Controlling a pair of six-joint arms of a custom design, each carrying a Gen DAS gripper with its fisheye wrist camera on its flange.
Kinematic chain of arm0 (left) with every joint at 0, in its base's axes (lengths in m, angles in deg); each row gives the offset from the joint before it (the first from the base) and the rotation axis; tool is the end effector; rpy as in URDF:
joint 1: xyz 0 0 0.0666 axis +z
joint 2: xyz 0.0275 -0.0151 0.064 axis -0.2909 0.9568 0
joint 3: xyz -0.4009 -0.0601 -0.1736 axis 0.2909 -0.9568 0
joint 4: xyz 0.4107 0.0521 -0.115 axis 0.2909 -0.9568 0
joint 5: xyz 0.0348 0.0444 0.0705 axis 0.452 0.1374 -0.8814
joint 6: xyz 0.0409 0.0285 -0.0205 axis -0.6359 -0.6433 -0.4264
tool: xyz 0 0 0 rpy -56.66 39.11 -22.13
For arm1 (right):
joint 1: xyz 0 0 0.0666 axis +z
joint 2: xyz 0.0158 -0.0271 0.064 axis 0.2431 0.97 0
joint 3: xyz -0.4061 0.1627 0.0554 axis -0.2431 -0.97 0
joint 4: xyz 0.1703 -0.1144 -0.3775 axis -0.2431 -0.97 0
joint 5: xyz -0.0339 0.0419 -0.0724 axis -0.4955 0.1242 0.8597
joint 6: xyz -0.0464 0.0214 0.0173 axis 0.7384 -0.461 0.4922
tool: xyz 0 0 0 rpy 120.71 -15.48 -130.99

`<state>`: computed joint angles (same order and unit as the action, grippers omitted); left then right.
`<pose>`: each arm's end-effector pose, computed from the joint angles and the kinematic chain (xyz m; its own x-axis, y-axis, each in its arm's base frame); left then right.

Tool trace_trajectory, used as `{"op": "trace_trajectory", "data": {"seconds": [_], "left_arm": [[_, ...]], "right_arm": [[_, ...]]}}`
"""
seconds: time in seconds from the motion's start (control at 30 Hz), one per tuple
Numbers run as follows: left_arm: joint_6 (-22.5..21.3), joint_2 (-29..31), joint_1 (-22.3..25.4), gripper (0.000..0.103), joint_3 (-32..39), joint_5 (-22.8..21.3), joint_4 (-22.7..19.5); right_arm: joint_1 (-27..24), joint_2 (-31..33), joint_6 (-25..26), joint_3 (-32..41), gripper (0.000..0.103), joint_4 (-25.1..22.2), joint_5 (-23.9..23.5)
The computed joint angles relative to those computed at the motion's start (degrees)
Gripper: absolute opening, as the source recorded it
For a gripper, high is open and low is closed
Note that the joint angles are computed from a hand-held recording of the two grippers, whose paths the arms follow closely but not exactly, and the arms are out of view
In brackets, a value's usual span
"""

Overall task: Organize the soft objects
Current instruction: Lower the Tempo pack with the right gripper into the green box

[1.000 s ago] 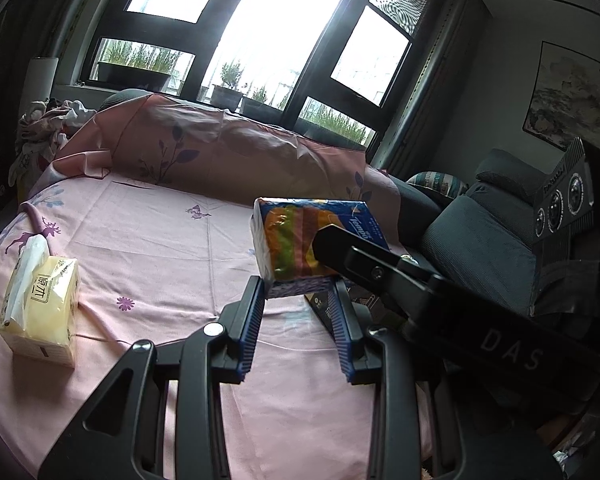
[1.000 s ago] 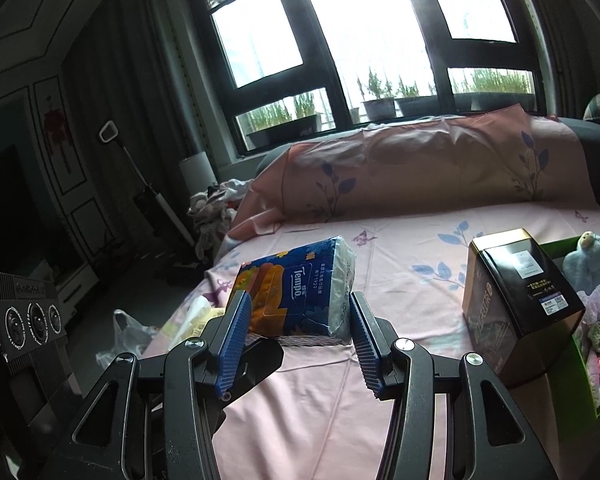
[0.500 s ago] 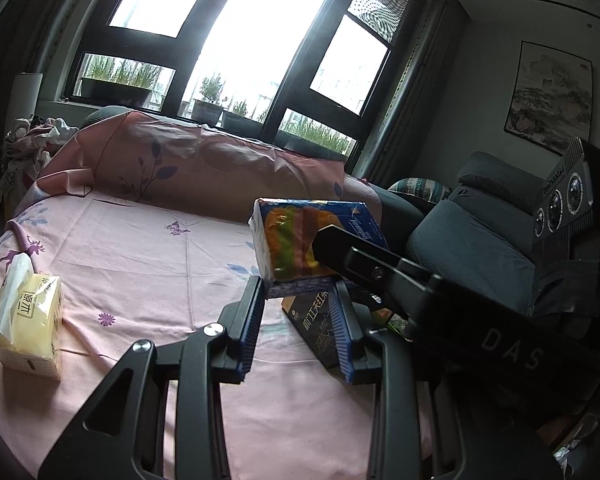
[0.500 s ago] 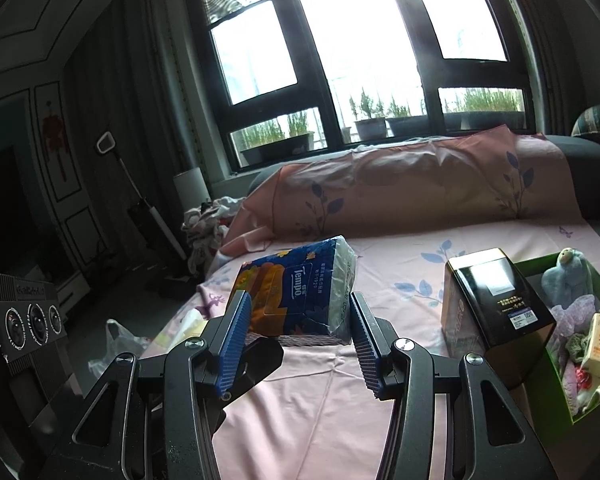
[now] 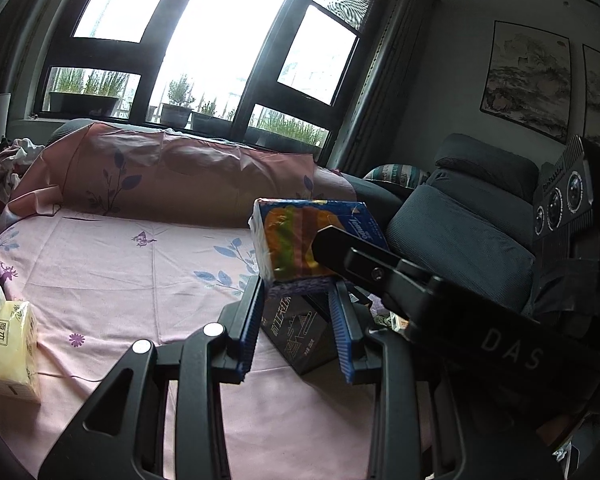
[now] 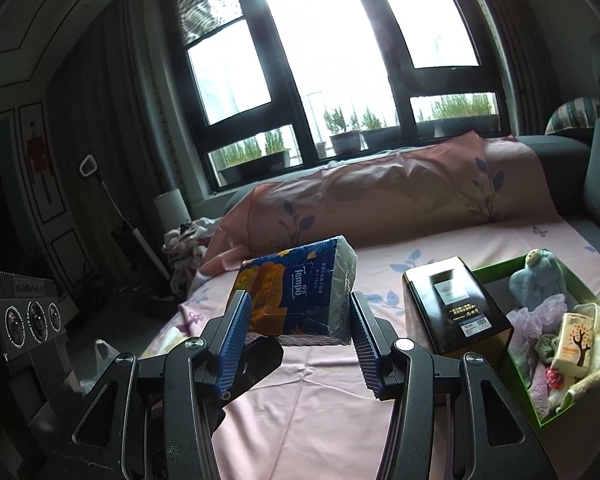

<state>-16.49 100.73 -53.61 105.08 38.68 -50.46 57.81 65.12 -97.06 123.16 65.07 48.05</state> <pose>0.3517 -0.2729 0.4396 -0.4488 -0.0063 -0.8936 0.6563 0.6764 -0.3344 0.3066 0.2661 0.4649 -0.3952 0.2736 -0.8769 -0.0164 0.9523 0.3046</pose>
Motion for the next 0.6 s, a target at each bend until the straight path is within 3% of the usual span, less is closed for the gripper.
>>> {"op": "trace_trajectory", "data": {"seconds": [0.33,0.6], "left_arm": [[-3.32,4.45,-4.17,0.031,4.51,0.63,-1.5],[-5.36,9.23,-7.32,0.03,9.25,1.64,-4.09]], "right_arm": [[-2.94,-5.28,-3.78,-4.14,0.053,-0.3,2.17],[-6.01,-9.2,-9.81,-7.23,0.053,-2.62,3.17]]}}
